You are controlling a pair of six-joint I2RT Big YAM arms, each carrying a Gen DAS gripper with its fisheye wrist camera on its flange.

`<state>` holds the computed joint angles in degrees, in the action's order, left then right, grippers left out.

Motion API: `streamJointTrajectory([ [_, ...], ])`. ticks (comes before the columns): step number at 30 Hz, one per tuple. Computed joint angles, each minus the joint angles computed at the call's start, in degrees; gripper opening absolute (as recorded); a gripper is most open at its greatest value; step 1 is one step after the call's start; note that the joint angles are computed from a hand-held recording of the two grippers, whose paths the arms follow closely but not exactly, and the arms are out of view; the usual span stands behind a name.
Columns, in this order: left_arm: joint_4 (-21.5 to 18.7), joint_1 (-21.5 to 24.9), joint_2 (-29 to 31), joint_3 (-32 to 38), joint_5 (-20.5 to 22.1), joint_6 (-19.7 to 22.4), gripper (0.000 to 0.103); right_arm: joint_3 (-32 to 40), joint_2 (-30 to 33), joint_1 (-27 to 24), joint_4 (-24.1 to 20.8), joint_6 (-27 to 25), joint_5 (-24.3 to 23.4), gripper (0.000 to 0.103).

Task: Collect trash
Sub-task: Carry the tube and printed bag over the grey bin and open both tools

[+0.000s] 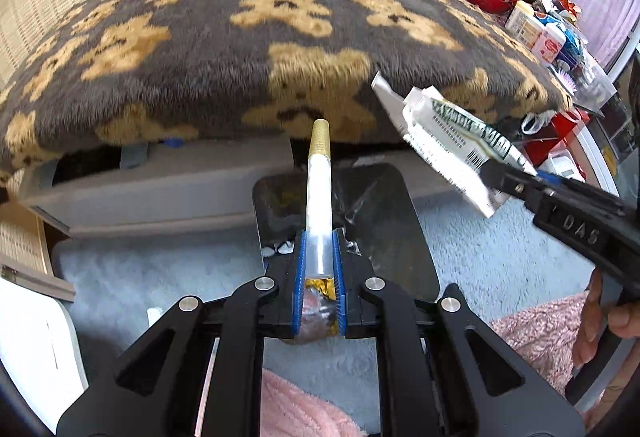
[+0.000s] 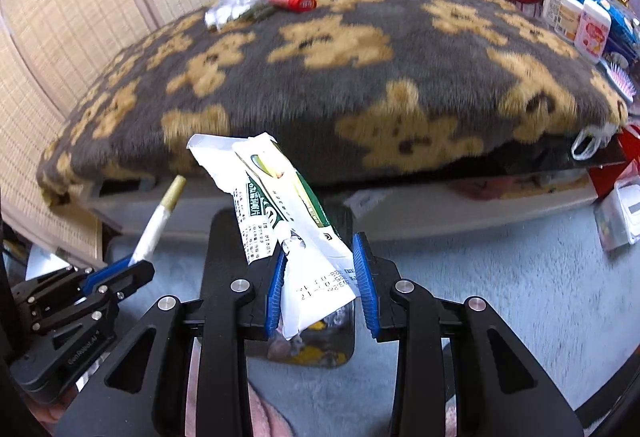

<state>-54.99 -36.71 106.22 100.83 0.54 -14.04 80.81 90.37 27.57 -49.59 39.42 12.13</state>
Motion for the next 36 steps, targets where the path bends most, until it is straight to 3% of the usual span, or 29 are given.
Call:
streamJointTrajectory([
  [9,1.76,0.00,0.11,-4.36,1.88,-1.30,0.011,-2.51,2.02,0.54,0.61,1.73,-1.93,0.033],
  [25,0.63,1.21,4.22,-3.07,5.73,-1.98,0.013,-0.36,6.10,-0.50,1.70,2.03,-6.91,0.039],
  [27,0.50,1.32,4.21,-2.88,5.78,-2.19,0.018,-0.33,6.15,-0.43,2.13,1.49,-6.77,0.047],
  [29,0.70,1.44,3.88,-3.16,5.53,-2.23,0.023,-0.32,6.14,-0.38,2.32,1.62,-6.32,0.064],
  [31,0.84,1.54,3.40,-3.46,5.27,-2.35,0.028,-0.48,5.93,-0.51,2.38,2.07,-5.88,0.066],
  [33,1.20,1.67,2.66,-4.00,5.03,-2.50,0.038,-0.67,5.66,-0.67,2.23,2.31,-5.54,0.071],
  [36,1.65,1.74,1.70,-4.59,4.29,-2.63,0.055,-1.33,4.82,-0.83,2.12,2.76,-4.04,0.087],
])
